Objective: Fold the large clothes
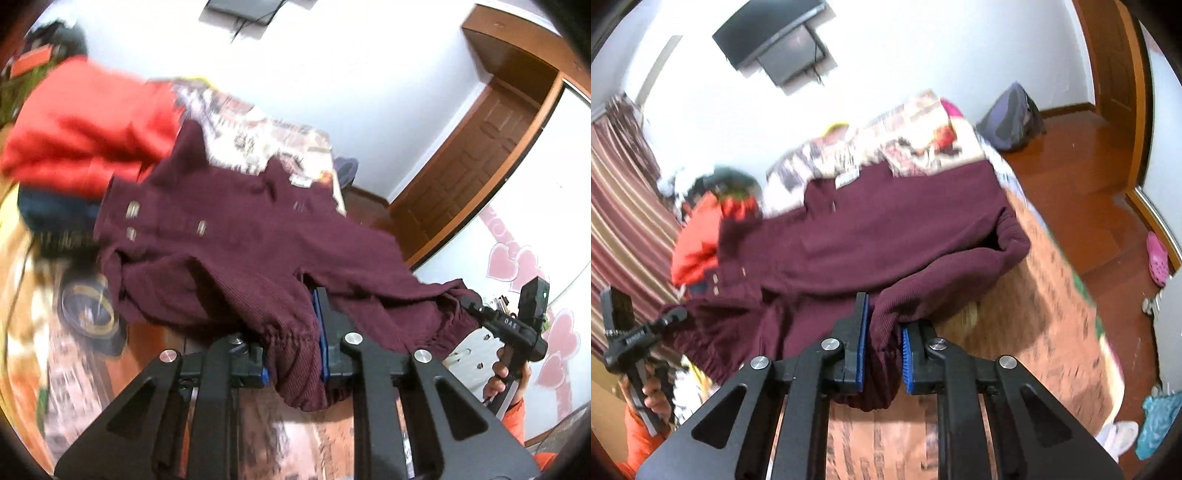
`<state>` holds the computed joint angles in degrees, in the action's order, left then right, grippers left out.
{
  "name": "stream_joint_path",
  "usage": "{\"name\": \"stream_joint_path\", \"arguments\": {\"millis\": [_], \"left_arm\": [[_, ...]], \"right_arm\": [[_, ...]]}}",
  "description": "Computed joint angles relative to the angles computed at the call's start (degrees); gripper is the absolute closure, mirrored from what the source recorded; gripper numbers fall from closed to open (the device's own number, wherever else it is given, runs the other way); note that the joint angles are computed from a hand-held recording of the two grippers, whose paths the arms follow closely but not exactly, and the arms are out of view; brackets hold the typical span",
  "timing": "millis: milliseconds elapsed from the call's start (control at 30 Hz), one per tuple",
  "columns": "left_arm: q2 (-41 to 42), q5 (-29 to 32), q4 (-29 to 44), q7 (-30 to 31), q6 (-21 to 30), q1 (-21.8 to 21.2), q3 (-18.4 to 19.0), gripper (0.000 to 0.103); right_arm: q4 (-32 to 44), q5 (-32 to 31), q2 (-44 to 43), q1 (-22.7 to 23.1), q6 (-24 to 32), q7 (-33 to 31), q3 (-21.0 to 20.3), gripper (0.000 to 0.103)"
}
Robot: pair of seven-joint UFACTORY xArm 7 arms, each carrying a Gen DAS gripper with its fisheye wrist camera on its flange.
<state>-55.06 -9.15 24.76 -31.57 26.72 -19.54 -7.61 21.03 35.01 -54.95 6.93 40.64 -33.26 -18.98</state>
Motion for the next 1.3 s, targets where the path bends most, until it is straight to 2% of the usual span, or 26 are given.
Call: {"name": "stream_joint_path", "arguments": {"millis": [267, 467, 567, 700, 933, 1067, 1133, 1300], "left_arm": [[14.79, 2.93, 10.83, 5.44, -8.04, 3.75, 2.29, 0.085], [28.22, 3.84, 19.92, 8.61, -9.78, 6.80, 3.67, 0.085], [33.91, 4.69, 23.63, 9.10, -9.35, 8.60, 3.24, 0.085], [42.67, 9.79, 28.57, 7.10, -8.47, 12.59, 1.38, 0.085], [52.75, 11.74, 32.95, 6.71, -6.44, 12.34, 2.67, 0.084], [55.06, 19.81, 34.55, 2.75, -4.48, 11.60, 2.58, 0.083], [55.20, 22.84, 34.78, 1.91, -3.53, 11.01, 2.59, 0.076], [53.16, 21.88, 34.24, 2.24, -2.49, 10.13, 2.41, 0.063]], "right_arm": [[10.58, 6.13, 13.07, 7.75, -8.82, -4.92, -2.36, 0.090], [18.64, 10.38, 25.09, 9.25, -11.89, -8.74, -1.09, 0.090], [22.61, 12.44, 31.03, 8.52, -12.63, -10.11, 0.54, 0.090], [27.45, 13.50, 38.31, 6.46, -12.52, -10.50, 3.04, 0.090], [33.70, 10.40, 50.47, 1.70, -12.67, -7.58, 8.72, 0.090], [34.05, 8.17, 52.47, -0.85, -13.79, -6.41, 11.94, 0.089], [34.26, 6.63, 52.78, -2.07, -14.44, -5.62, 13.62, 0.086], [32.98, 0.99, 50.18, -4.90, -14.20, -2.45, 16.54, 0.085]]}}
